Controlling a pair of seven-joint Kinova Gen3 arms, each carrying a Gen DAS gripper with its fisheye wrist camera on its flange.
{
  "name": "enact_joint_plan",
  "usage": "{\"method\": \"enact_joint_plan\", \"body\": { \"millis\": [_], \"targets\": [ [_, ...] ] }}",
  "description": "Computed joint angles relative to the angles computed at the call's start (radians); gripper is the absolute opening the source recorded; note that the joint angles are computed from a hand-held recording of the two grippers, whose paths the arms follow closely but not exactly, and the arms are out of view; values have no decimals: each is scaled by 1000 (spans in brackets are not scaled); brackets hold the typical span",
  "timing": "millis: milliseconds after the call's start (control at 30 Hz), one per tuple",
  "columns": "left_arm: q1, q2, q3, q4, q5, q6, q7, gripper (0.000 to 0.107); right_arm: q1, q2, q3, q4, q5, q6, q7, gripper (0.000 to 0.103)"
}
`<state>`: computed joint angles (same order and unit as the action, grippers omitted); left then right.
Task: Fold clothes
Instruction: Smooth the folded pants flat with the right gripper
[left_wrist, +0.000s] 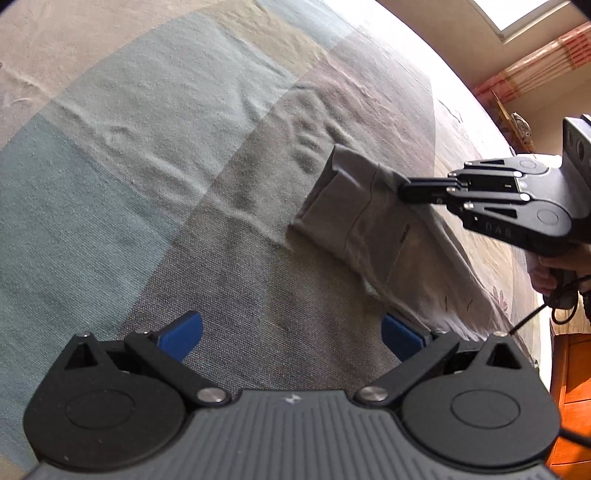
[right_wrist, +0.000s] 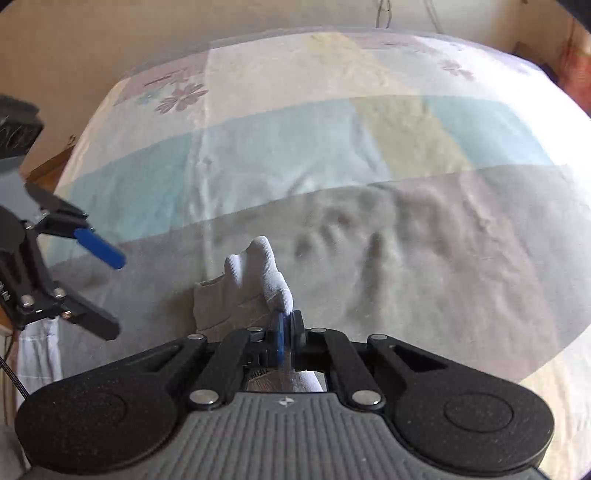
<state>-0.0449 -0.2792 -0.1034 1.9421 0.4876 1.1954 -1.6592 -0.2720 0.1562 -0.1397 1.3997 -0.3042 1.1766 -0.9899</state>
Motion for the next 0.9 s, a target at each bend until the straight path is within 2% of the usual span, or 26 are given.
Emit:
{"method": "enact_joint_plan", "body": {
  "millis": [167, 200, 267, 367, 567, 733, 900],
  "targets": [
    [15, 19, 14, -15, 21, -17, -10, 102, -7, 38, 34, -20, 117, -109, -105, 6],
    [20, 26, 21, -19, 24, -22, -10, 102, -10, 44, 43, -19, 133, -123, -135, 10],
    [30, 38, 32, -25, 30, -31, -14, 102, 17, 36, 39, -4, 115, -147, -164, 12],
    [45, 61, 51, -43, 34, -42, -14, 102, 49, -8, 40, 37, 76, -171, -172, 26],
    [67, 124, 71, -57, 107, -99, -11, 102, 93, -120, 60, 133, 41, -103, -174, 28],
    [74, 186, 89, -55, 204, -148, 3, 102, 142, -236, 114, 258, -30, -1, -237, 35],
    [112, 233, 145, -104, 207, -188, 24, 102, 182, -349, 168, 403, -59, 58, -272, 36]
  ]
}}
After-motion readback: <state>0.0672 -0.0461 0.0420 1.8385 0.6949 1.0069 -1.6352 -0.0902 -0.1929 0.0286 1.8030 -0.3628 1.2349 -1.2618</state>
